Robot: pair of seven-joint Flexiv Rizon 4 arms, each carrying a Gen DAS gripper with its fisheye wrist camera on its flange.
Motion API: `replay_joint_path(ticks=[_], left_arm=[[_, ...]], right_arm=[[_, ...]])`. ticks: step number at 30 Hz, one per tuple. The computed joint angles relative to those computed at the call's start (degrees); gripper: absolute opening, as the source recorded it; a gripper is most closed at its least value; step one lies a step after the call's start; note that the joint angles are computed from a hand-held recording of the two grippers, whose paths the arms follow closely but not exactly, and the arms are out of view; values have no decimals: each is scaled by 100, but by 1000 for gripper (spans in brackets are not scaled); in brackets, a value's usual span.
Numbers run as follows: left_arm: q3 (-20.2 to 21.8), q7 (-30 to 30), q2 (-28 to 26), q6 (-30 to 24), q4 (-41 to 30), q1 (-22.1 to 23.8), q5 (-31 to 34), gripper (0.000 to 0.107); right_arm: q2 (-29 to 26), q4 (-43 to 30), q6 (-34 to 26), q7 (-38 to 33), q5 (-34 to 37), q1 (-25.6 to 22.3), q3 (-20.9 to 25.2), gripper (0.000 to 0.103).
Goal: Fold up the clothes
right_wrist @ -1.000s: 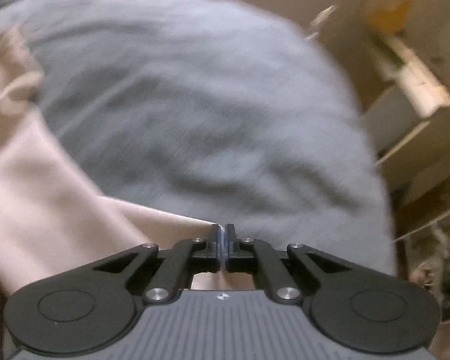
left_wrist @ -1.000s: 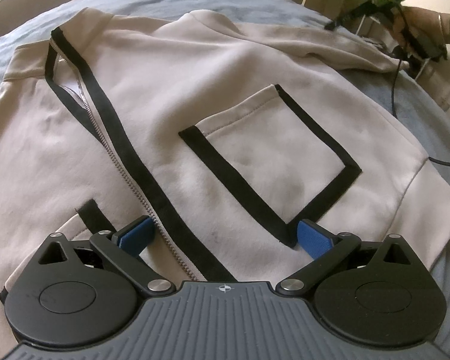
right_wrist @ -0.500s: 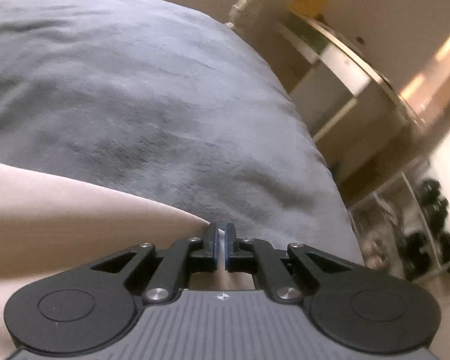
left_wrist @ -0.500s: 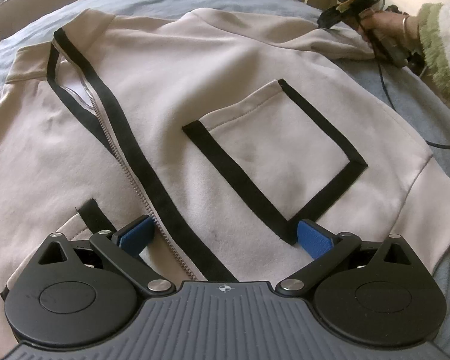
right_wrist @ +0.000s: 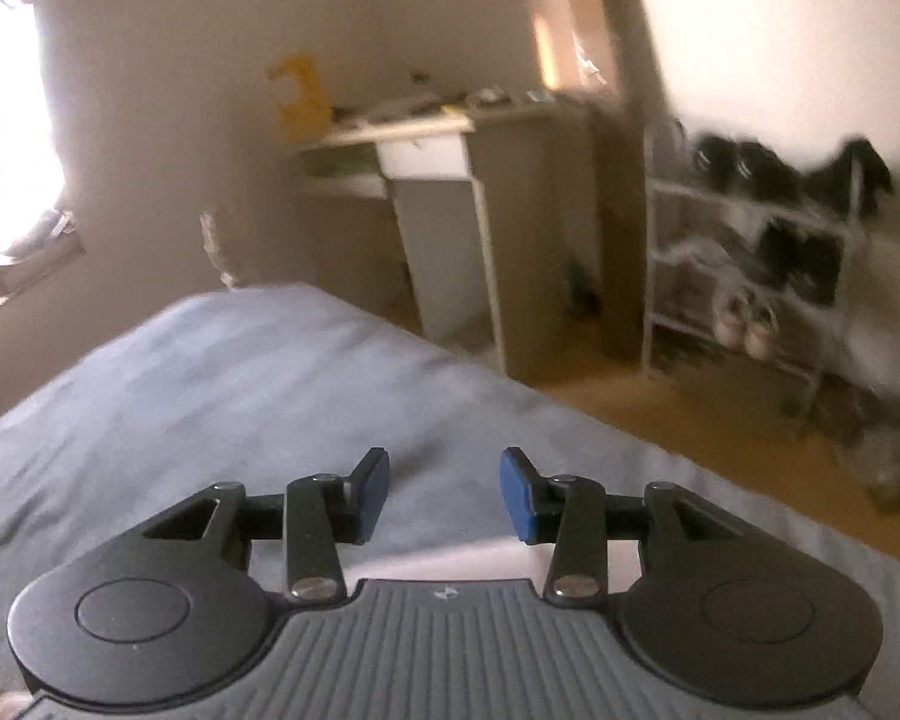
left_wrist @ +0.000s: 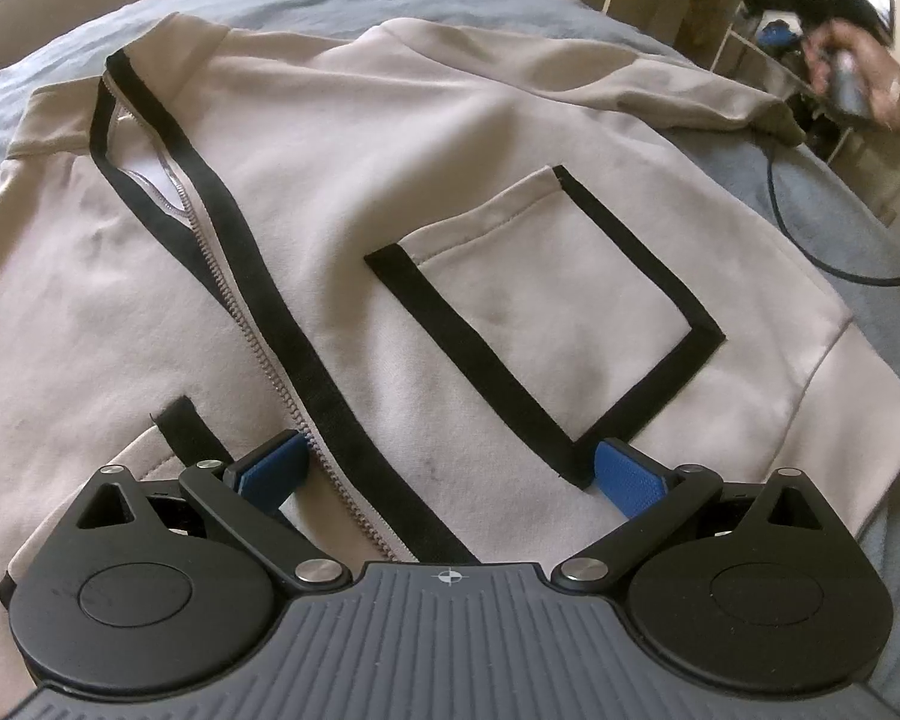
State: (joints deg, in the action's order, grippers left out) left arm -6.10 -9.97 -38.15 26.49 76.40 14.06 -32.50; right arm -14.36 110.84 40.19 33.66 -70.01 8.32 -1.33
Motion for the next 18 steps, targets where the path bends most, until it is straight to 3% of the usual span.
replay_joint_path(ticks=[2, 5, 7, 9, 10, 12, 13, 14, 16, 18], left_arm=[[2, -38, -27, -68, -58, 4, 10, 102], [5, -30, -25, -80, -65, 1, 26, 102], [10, -38, -17, -57, -54, -12, 36, 102], [16, -47, -17, -51, -60, -23, 57, 102], [20, -62, -22, -66, -76, -25, 68, 102], [26, -96, -41, -115, -127, -28, 96, 102], [26, -118, -61, -160, -168, -23, 107, 102], [27, -141, -80, -207, -210, -19, 118, 102], [24, -167, -114, -298, -283, -6, 136, 102], [23, -195, -146, -385, -354, 7, 149, 102]], right_arm=[[210, 428, 683, 302, -190, -217, 8, 43], [250, 737, 1904, 845, -1131, -569, -17, 42], [117, 754, 2604, 640, -1134, -595, -144, 40], [-100, 606, 1964, -614, 107, -571, 215, 39], [-193, 533, 1570, -852, 457, -446, 232, 39], [-85, 653, 1235, -341, 675, -205, -19, 31], [12, 776, 1185, 350, 305, -216, -69, 33], [73, 782, 762, 673, 257, -66, -131, 34], [127, 700, -156, 961, 506, 80, -25, 43], [229, 774, -272, 1302, 669, 29, 47, 43]])
